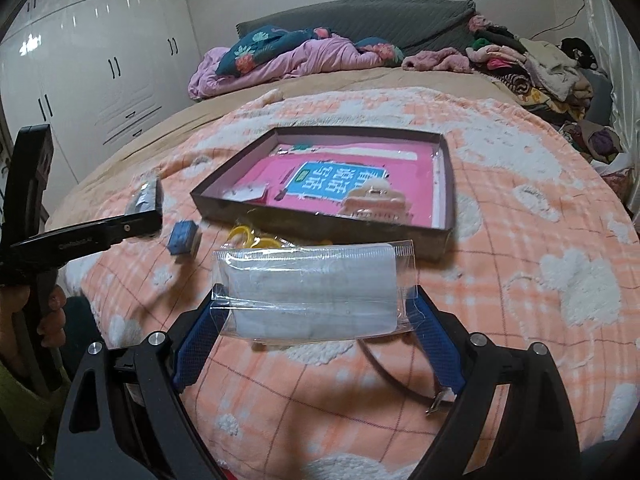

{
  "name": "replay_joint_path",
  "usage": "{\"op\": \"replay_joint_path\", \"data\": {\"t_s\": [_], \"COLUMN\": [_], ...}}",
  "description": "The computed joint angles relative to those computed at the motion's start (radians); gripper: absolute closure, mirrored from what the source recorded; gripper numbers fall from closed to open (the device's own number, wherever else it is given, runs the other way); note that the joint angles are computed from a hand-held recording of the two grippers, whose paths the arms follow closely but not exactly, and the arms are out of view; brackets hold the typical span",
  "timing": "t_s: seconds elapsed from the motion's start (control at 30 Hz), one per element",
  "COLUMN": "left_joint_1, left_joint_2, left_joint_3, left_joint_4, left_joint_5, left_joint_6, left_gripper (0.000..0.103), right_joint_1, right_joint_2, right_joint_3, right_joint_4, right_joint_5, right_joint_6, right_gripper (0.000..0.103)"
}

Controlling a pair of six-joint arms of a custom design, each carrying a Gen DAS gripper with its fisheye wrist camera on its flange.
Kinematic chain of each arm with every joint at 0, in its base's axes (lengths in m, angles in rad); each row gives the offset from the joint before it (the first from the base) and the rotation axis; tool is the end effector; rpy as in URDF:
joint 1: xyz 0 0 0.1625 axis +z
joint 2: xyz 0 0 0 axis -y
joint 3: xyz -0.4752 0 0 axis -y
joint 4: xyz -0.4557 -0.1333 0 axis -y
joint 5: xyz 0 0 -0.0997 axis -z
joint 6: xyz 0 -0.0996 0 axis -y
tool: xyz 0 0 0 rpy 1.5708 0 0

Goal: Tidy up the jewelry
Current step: 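Lower both bags into the box and open both tools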

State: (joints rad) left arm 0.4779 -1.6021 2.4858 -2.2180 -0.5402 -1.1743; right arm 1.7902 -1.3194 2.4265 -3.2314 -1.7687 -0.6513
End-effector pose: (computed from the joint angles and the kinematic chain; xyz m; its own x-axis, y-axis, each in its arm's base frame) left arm -0.2183 -0.3594 0.2120 -0.8187 -0.2004 -0.5381 0.2798 0.6792 -0.6786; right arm 0.2107 -0.4224 0.1845 -0.6667 -0.5928 0.4517 -0.7410 0.5921 -0.3167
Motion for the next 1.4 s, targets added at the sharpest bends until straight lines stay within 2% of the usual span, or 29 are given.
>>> {"op": "replay_joint_path", "data": {"t_s": [0.23,0.57,0.83,1.07,1.4], "left_joint_1": [0.004,0.038,0.079,0.109,0.159], "left_joint_2": [0.028,0.135,0.216,0.255,0.294], "left_joint_3": [-0.026,-0.080,-0.131,-0.172,-0.208], "left_joint_4": [-0.047,-0.233,-0.366,-0.416,-0.452], "left_joint_5": [0.017,0.022,0.026,0.043,0.028], "left_joint_6": [0.065,0.244,0.382,0.458,0.511], "left_gripper": [0.075,0.074,0.074,0.074,0.074], "right_joint_1": [0.000,0.002,0.006,0.012,0.026], "right_joint_2": [-0.013,-0.015,0.001,0.031,0.091], "right_joint_3": [-0.025,-0.090,-0.136,-0.188,-0.265], "right_joint_4": [-0.015,-0.019,-0.046,-0.040,-0.004], "right_joint_5": [0.008,0.034,0.019,0.015,0.006], "right_joint_6": [0.007,0.009,-0.020,-0.020,-0.006], "right_gripper": [0.014,0.014,0.014,0.014,0.014]}}
